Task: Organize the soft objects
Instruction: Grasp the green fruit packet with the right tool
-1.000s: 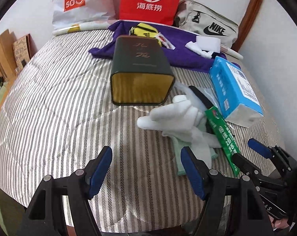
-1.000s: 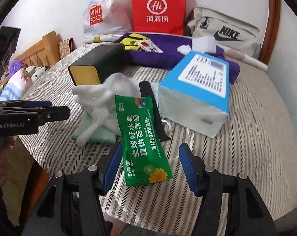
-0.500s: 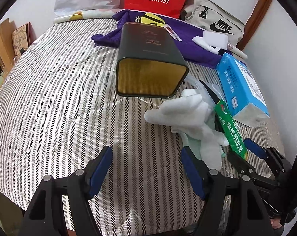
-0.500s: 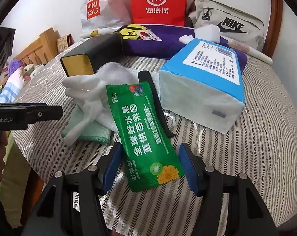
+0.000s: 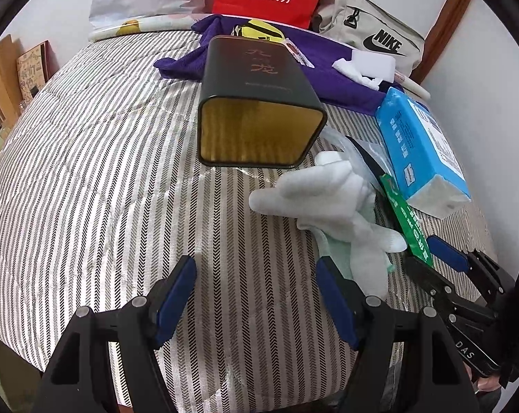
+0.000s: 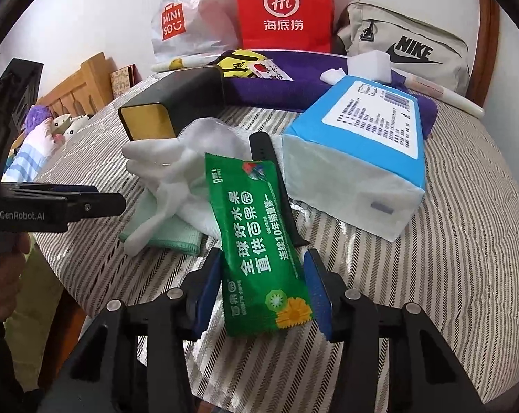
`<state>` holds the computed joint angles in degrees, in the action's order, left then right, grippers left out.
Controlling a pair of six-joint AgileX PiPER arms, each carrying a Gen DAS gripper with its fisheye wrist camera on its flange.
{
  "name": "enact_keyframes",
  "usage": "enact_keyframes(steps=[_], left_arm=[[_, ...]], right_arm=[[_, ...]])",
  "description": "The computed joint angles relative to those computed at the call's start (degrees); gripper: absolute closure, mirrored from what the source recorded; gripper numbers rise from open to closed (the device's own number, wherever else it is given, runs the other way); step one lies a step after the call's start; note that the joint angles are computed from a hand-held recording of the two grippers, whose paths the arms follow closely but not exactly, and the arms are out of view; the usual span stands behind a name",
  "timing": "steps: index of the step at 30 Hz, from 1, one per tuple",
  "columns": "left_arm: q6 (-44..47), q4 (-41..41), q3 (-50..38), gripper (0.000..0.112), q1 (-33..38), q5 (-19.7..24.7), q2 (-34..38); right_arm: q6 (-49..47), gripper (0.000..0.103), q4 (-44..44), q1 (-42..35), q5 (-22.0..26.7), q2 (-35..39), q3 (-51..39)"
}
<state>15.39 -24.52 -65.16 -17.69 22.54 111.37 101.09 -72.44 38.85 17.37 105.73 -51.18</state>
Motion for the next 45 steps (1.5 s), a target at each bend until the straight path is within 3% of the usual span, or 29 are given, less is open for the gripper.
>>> enact_keyframes(steps=[7, 17, 30, 36, 43, 44, 45], left_arm=[[-3.46, 3.34, -1.28, 0.042, -0.19, 1.13, 0.20], [-5.50, 5.65, -1.41, 0.042, -0.53, 1.48, 0.42], [-5.06, 5.23, -0.14, 0.042, -0.72, 1.10, -0.76], [-2.63, 3.32, 1.02, 0.042, -0.72, 0.42, -1.85], [-2.69, 5.38, 0.33, 0.042, -2.38, 0.32, -3.57], [-3.24, 6.33, -0.37, 0.042, -2.87, 0.53, -3.37], [-4.45, 7.87, -1.10, 0.042, -3.53, 0.63, -3.01]], right_arm=[[-13.74, 0.056, 11.42, 1.06, 5.16, 3.71, -6.11], [-13.35, 0.064, 10.68, 2.19, 6.67, 3.99, -6.66], [-5.98, 0.066, 5.76, 0.68, 2.62, -0.10, -2.16], [0.80, 0.066, 0.11, -1.34, -1.87, -2.99, 1.14], [9.75, 0.067, -9.35, -1.01, -1.33, -6.20, 4.66], [10.99, 0.068, -10.46, -1.13, -1.36, -6.66, 5.12], [12.07, 0.077, -11.23, -1.15, -1.03, -7.18, 5.59]])
